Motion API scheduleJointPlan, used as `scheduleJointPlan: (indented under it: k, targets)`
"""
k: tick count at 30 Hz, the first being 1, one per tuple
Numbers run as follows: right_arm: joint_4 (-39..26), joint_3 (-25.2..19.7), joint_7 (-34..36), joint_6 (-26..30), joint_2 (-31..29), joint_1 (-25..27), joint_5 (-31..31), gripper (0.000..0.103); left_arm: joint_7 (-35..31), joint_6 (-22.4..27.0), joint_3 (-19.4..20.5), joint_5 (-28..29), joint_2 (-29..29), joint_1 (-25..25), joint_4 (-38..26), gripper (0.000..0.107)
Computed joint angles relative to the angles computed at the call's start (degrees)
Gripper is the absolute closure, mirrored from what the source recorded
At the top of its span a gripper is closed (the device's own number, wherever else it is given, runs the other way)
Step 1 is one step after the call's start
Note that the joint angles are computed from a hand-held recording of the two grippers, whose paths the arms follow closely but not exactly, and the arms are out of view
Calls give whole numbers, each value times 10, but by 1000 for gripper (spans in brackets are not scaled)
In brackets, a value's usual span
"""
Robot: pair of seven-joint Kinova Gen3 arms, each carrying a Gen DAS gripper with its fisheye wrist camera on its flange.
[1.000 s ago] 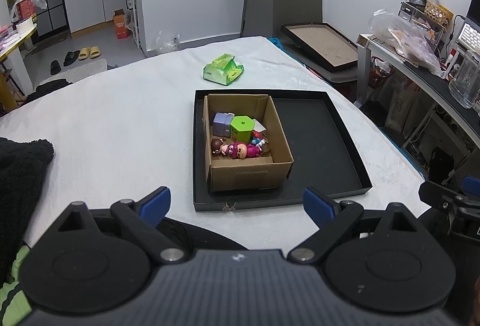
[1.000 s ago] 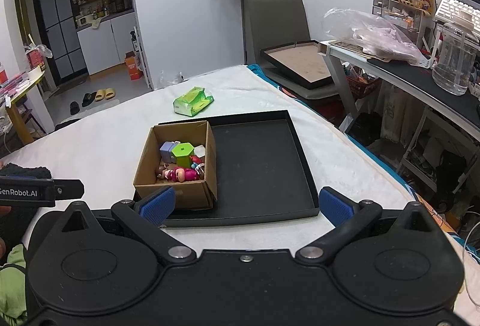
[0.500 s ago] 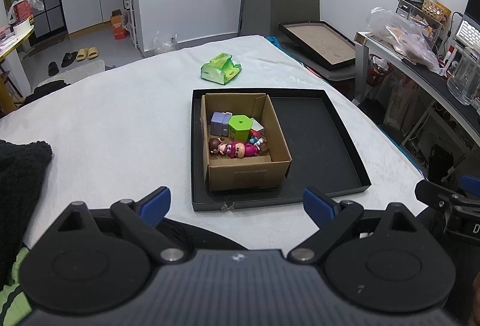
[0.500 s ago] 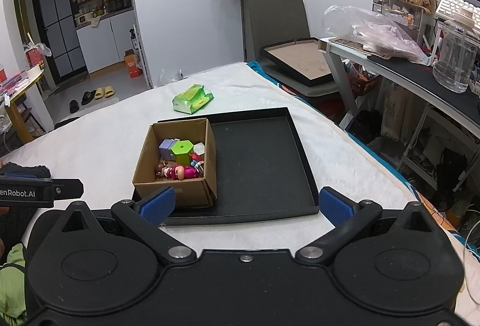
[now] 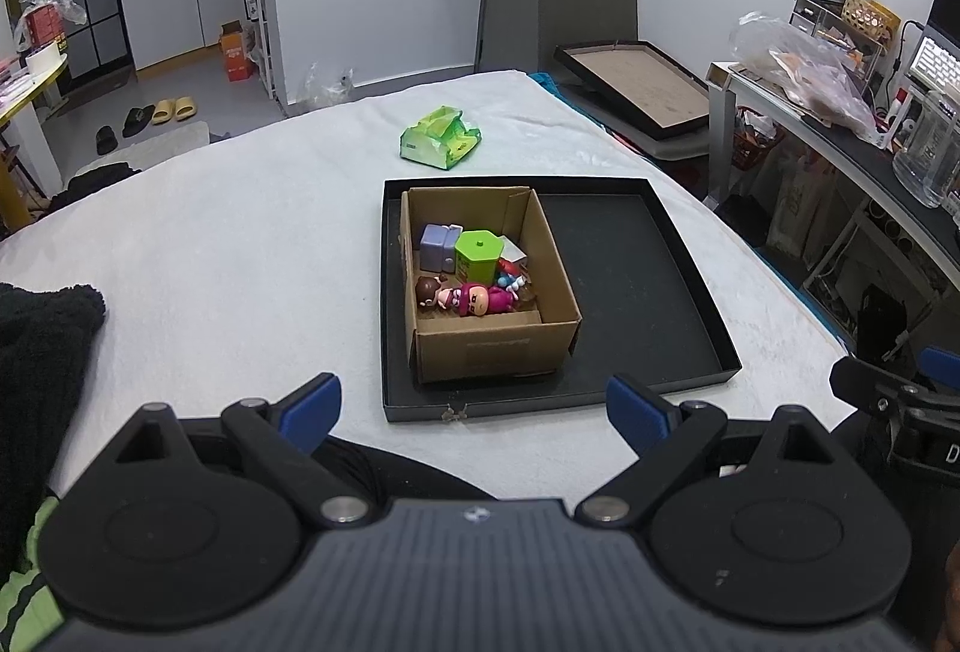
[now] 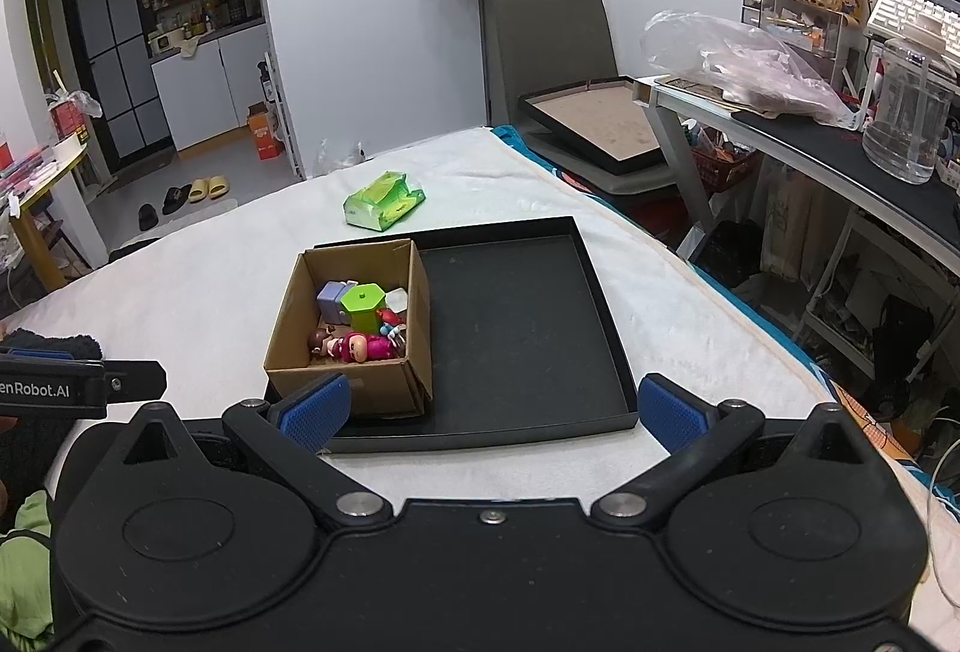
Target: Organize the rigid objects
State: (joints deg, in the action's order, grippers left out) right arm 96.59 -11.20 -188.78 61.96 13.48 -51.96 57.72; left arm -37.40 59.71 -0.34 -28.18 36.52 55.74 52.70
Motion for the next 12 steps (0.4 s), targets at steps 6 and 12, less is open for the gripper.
scheduleJointPlan:
  k: [6,12]
  targets:
    - [3,0,-2,-7,1,2,0,0,0,7,-1,0,1,1,-4,13]
    - [6,5,1,-28,6,10,-4,0,-7,-3,2,0,0,-3,1,13]
